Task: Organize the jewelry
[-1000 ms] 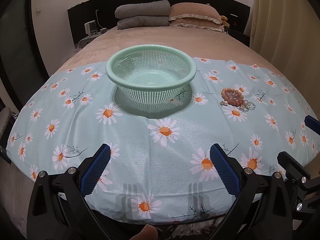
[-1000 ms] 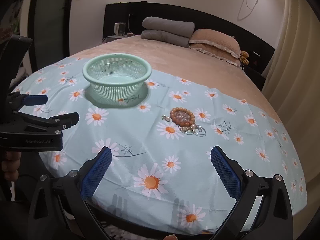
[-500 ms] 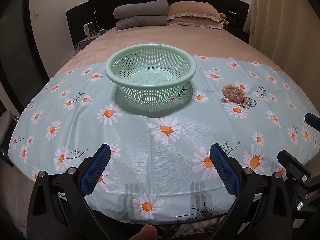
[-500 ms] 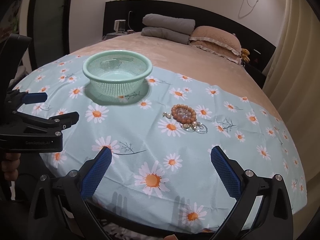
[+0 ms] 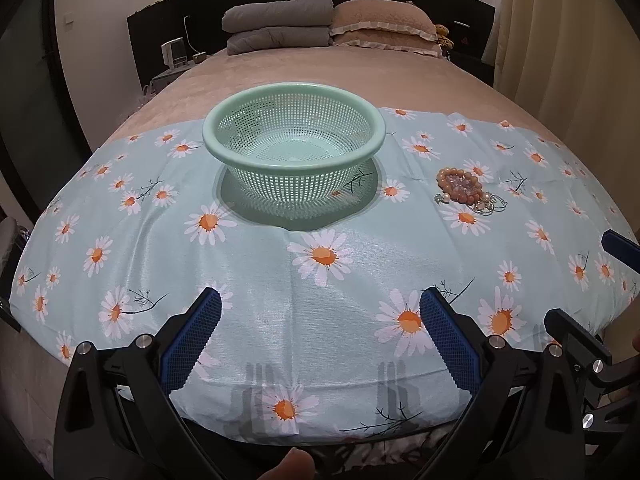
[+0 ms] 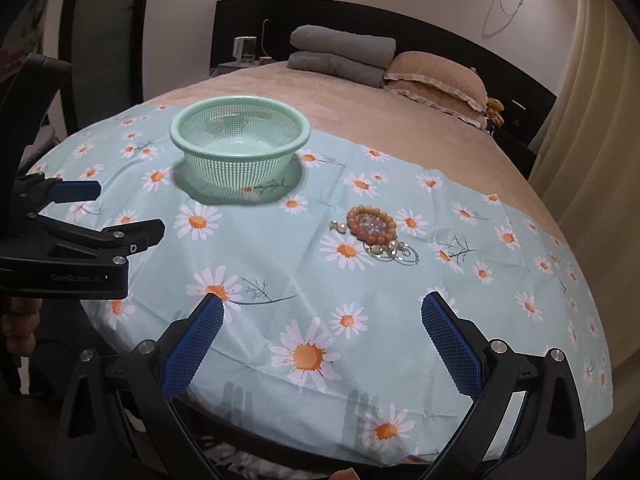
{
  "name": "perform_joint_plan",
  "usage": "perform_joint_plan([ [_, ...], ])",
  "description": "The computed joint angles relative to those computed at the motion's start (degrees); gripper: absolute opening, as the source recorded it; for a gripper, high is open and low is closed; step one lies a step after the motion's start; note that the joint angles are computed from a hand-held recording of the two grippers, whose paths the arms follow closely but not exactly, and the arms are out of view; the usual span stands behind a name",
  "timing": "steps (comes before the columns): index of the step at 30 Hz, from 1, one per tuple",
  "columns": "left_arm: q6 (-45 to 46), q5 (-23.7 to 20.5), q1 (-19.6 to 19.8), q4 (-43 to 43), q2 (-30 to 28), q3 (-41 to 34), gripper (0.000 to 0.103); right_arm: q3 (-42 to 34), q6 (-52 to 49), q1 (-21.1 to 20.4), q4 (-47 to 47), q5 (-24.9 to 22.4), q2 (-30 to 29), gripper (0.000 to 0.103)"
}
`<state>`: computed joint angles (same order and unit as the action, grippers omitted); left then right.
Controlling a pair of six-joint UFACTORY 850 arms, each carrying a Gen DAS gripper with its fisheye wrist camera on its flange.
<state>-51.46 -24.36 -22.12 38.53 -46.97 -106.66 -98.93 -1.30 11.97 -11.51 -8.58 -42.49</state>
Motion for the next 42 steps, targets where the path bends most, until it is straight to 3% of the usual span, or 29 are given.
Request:
perform_joint_plan([
  [5,0.7,-0.2,-0.1,-0.3,-0.1,-0.2,0.097,-0.5,-3.8,-0.1,4.0,-0.8,-0.3,0.095],
  [20,-2.5,-0.7,-0.1,2.3,0.2,-0.2,0.097,-0.4,-5.7,-0.2,5.9,-0.8,-0.3,0.095],
  [42,-0.2,-2.2,-0.5,1.9,-0.6,-1.4,0.097,-1.9,-7.8,-0.3,8.6,-3.1,-1.2,0.095],
])
